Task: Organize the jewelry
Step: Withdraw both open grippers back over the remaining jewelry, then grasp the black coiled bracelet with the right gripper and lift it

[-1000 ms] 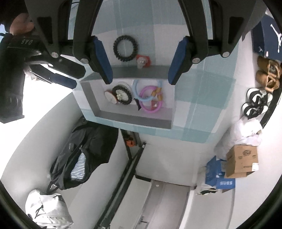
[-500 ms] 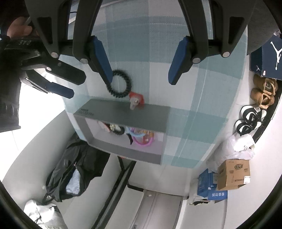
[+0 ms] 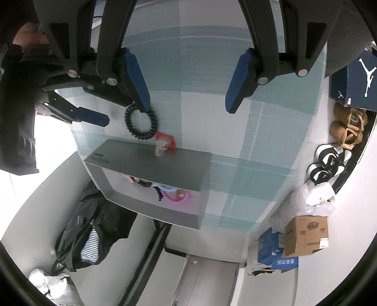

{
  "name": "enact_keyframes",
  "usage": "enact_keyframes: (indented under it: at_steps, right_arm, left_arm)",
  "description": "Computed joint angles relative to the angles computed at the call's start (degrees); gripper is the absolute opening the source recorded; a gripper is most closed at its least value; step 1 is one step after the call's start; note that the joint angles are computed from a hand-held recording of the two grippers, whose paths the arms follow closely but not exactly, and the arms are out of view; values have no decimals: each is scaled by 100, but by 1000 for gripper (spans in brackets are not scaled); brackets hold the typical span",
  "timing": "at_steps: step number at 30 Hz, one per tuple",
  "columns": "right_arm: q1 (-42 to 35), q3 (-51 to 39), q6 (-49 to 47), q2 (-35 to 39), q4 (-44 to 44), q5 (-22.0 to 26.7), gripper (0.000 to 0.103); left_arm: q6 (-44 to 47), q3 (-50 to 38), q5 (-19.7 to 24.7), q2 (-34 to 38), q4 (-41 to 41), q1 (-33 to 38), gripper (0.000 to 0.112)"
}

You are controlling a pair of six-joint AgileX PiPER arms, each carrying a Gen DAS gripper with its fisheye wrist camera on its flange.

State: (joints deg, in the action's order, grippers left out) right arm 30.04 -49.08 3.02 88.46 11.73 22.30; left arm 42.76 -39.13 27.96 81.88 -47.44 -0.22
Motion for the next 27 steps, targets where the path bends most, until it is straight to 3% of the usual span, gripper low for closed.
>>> enact_keyframes:
  at_steps: [7, 12, 18, 27]
  right_arm:
    - [487, -369, 1511, 369, -1696, 84, 62]
    - [953, -574, 2955, 572, -3384, 454, 50]
    - [922, -565, 2744, 572, -3321, 400, 43]
    - [537, -465, 1521, 338, -1909, 296, 40]
  left_arm:
    - [-7, -9, 80, 101, -68, 247, 62]
    - [-17, -52, 199, 166, -112, 396, 62]
    - [33, -105, 316, 217, -230, 463, 62]
    - [-35, -171, 329, 275, -167, 432, 62]
